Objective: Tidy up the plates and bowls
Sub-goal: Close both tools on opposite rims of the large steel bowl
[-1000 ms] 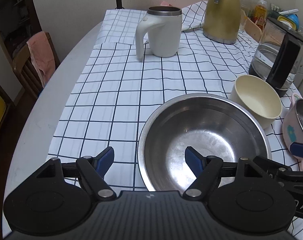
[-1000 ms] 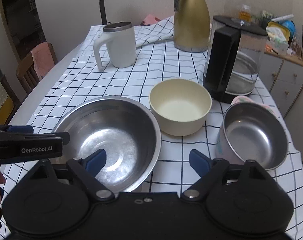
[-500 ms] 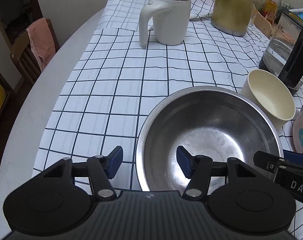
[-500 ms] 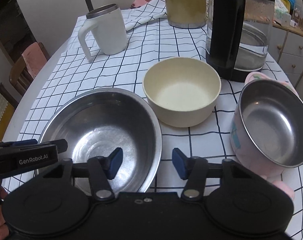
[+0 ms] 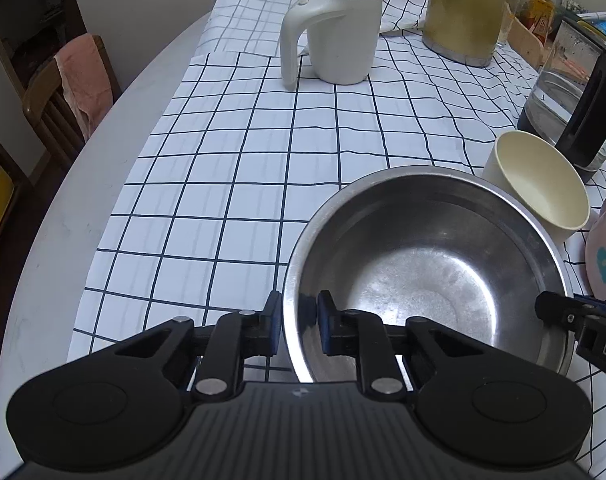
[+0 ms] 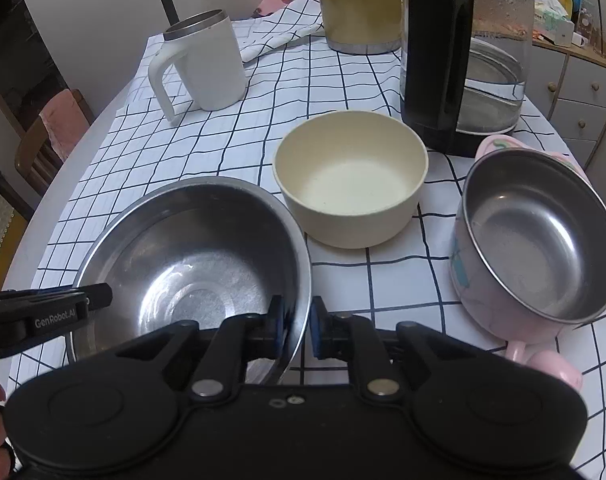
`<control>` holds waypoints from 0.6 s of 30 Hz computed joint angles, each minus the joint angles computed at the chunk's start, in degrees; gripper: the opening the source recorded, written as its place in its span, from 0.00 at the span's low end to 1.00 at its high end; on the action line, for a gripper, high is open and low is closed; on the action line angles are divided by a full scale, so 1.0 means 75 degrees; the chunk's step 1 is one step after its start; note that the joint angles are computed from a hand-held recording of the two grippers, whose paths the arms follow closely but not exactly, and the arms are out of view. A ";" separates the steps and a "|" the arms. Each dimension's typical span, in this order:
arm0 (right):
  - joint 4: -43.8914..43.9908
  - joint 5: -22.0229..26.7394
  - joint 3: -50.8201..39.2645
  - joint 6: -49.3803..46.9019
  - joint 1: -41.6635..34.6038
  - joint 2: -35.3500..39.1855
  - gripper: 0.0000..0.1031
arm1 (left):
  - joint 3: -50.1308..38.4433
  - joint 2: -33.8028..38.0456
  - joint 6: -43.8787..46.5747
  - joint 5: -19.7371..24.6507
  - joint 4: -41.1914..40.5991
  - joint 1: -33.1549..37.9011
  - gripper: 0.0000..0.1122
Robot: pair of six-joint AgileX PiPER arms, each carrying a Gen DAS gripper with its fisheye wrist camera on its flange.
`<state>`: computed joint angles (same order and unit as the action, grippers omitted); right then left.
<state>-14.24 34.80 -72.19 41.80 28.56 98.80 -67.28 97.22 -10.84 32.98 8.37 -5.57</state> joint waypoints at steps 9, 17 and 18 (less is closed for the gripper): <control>-0.0216 0.0060 0.0366 0.0305 0.0138 -0.0617 0.11 | 0.0543 -0.0789 0.0281 0.0119 -0.0151 -0.0090 0.15; -0.0486 0.0352 0.0968 0.0632 0.0457 -0.1659 0.11 | 0.1102 -0.2068 0.0585 0.0520 -0.0472 -0.0255 0.15; -0.0549 0.0478 0.1035 0.0714 0.0513 -0.1829 0.11 | 0.1150 -0.2245 0.0586 0.0622 -0.0463 -0.0327 0.15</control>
<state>-18.35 38.39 -64.43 47.15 32.41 85.08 -58.66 80.39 -6.45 37.65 4.89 -8.02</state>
